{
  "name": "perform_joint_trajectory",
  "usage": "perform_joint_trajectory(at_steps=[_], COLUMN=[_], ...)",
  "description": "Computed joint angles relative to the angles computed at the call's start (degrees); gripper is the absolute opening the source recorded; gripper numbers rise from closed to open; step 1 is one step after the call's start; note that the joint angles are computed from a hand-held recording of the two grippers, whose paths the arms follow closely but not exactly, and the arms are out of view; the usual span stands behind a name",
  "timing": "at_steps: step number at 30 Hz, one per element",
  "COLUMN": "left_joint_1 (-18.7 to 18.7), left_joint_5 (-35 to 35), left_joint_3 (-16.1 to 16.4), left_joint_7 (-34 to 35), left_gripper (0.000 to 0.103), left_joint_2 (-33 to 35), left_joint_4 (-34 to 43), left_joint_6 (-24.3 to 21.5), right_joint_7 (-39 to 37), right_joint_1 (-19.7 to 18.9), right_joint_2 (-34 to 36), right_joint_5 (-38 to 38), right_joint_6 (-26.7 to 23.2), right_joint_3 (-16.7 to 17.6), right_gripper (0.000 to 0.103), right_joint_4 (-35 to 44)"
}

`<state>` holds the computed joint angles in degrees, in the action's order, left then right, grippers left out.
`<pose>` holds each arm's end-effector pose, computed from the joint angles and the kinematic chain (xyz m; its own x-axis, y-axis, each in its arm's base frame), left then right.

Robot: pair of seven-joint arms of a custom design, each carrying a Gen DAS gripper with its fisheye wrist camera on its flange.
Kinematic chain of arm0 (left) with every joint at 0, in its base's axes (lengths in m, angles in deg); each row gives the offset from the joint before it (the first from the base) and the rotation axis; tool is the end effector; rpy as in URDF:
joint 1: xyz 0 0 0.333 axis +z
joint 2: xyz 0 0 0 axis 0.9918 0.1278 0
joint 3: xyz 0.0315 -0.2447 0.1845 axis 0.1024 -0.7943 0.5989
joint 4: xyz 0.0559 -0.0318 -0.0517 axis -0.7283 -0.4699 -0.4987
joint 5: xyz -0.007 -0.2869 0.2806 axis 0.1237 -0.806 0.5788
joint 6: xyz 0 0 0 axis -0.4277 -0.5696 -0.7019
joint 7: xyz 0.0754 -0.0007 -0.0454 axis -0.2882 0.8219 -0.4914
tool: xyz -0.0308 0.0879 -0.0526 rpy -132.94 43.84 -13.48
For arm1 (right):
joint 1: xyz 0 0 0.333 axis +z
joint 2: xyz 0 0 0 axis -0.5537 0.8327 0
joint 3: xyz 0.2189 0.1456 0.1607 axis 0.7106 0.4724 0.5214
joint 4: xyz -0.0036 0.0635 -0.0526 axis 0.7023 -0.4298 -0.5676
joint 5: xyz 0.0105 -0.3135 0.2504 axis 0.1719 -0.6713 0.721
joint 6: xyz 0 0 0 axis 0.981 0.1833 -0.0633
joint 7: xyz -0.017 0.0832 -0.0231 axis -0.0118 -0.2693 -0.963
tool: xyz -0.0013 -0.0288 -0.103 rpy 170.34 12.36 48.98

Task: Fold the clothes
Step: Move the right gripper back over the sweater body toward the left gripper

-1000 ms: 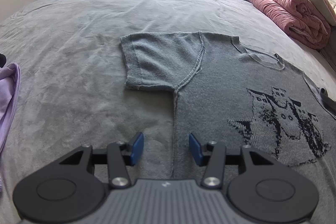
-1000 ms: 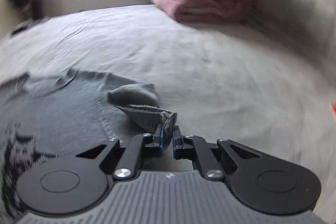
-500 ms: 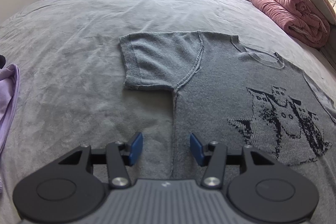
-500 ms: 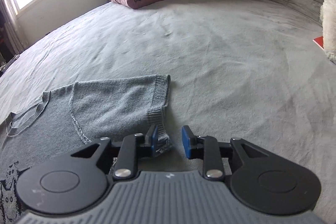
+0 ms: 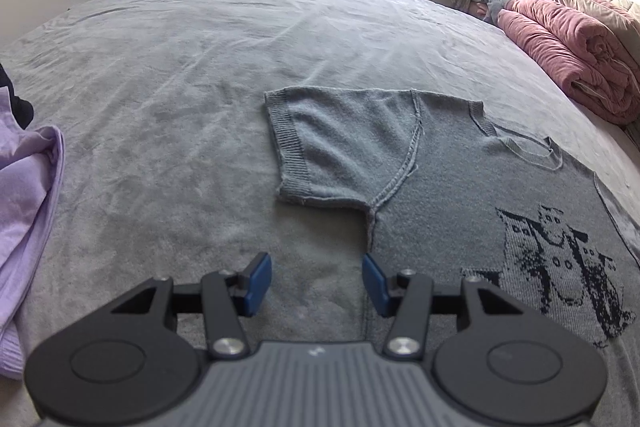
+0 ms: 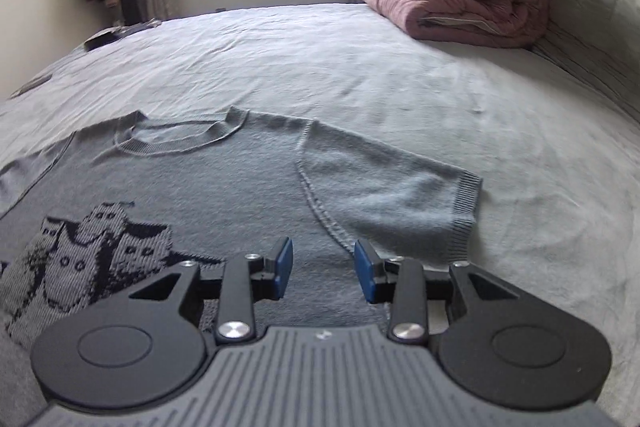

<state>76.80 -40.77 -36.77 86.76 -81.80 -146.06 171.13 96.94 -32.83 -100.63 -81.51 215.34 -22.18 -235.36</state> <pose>0.4435 -0.0158 0.4976 -0.0842 -0.9846 0.1530 -0.7504 -0.0383 -0.6599 0.3584 0.1583 0.4904 -0.2171 -0.9762 -0.0014 -0.6204 0.1391 -0.7718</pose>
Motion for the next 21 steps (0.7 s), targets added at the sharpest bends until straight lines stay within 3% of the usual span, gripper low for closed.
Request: perform_joint_trajectory(at_steps=[7, 14, 18, 21], left_joint_1=[-1.82, -1.35, -0.87, -0.76], left_joint_5=[-1.1, -2.52, -2.64, -3.04], left_joint_3=[1.03, 1.6, 1.79, 2.11], left_joint_7=[2.92, 3.43, 3.69, 4.12], left_gripper=[0.051, 0.052, 0.052, 0.052], left_joint_2=[-0.98, -2.22, -2.6, -3.1], left_joint_4=[-0.47, -0.59, -0.58, -0.57], left_joint_6=[-1.24, -1.79, -2.62, -3.09], right_joint_7=[-4.37, -11.38, -18.3, -14.78], right_joint_1=[5.6, 14.45, 19.62, 14.1], right_joint_2=[3.8, 10.72, 16.26, 16.81], right_joint_5=[0.22, 3.36, 4.67, -1.12], right_joint_6=[2.8, 11.84, 13.65, 13.84], right_joint_3=[1.13, 2.08, 3.07, 11.09], right_gripper=[0.039, 0.039, 0.039, 0.039], right_joint_4=[1.54, 4.1, 6.87, 8.43])
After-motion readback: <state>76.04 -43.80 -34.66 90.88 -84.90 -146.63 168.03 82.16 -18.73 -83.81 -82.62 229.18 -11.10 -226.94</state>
